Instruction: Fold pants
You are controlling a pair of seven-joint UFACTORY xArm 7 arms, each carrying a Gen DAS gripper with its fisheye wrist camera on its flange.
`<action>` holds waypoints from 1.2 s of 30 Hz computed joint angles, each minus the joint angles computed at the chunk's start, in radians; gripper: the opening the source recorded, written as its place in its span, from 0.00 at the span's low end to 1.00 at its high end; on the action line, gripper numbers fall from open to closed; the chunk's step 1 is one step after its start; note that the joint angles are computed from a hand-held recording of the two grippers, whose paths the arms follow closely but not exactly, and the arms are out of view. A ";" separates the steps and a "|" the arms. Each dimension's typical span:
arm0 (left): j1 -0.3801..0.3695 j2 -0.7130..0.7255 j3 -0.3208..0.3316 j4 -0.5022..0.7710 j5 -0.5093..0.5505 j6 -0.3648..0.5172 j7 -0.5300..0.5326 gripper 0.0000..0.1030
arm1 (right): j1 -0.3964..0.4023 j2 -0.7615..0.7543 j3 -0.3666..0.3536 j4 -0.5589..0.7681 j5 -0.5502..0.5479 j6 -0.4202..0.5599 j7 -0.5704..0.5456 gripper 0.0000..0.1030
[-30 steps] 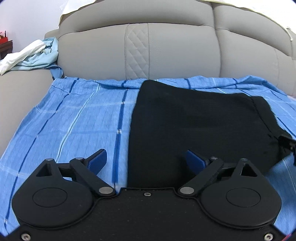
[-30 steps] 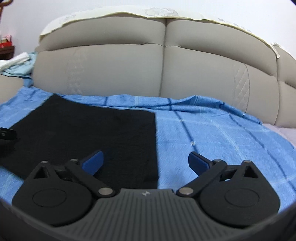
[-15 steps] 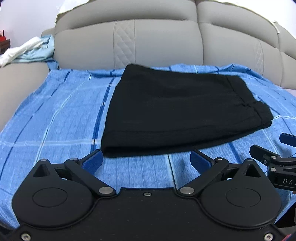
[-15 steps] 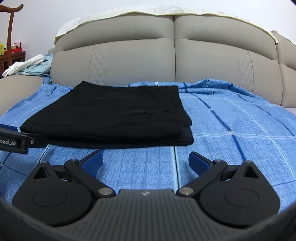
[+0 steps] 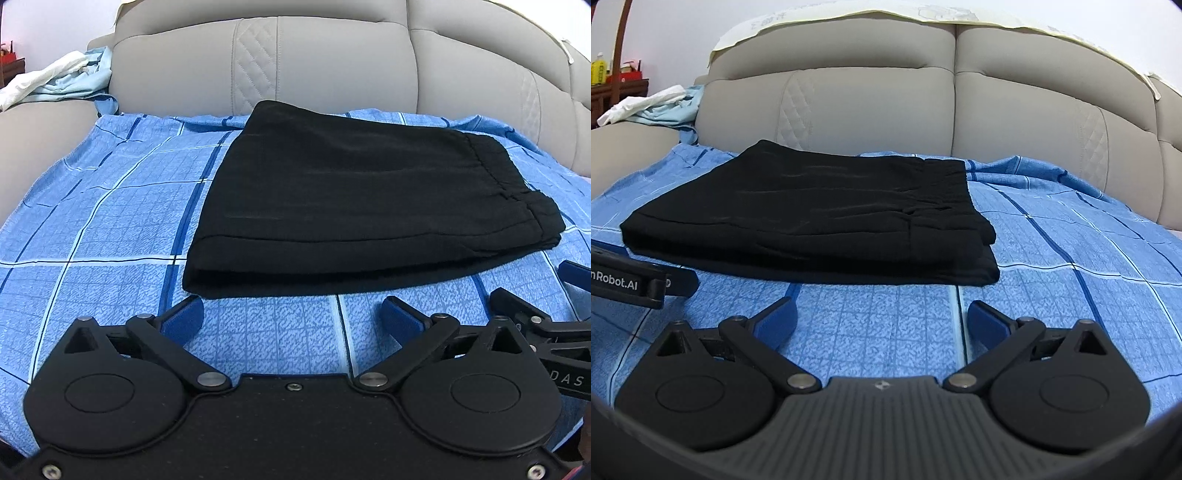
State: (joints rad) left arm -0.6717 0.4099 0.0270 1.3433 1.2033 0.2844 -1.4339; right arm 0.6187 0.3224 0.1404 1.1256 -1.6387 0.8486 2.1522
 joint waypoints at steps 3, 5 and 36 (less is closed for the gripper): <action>-0.001 0.007 0.002 0.008 -0.004 0.002 0.003 1.00 | 0.001 0.010 -0.005 0.008 -0.014 0.008 0.013 1.00; -0.005 0.008 0.005 0.008 0.000 0.005 -0.004 1.00 | 0.003 0.018 -0.006 0.014 -0.020 0.017 0.017 1.00; -0.013 0.017 0.008 0.022 -0.037 0.028 0.006 1.00 | -0.005 0.016 -0.005 0.007 -0.045 0.006 0.031 1.00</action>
State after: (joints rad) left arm -0.6844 0.4268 0.0348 1.3651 1.1662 0.3125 -1.4278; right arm 0.6137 0.3385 0.1358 1.1330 -1.6841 0.8547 2.1828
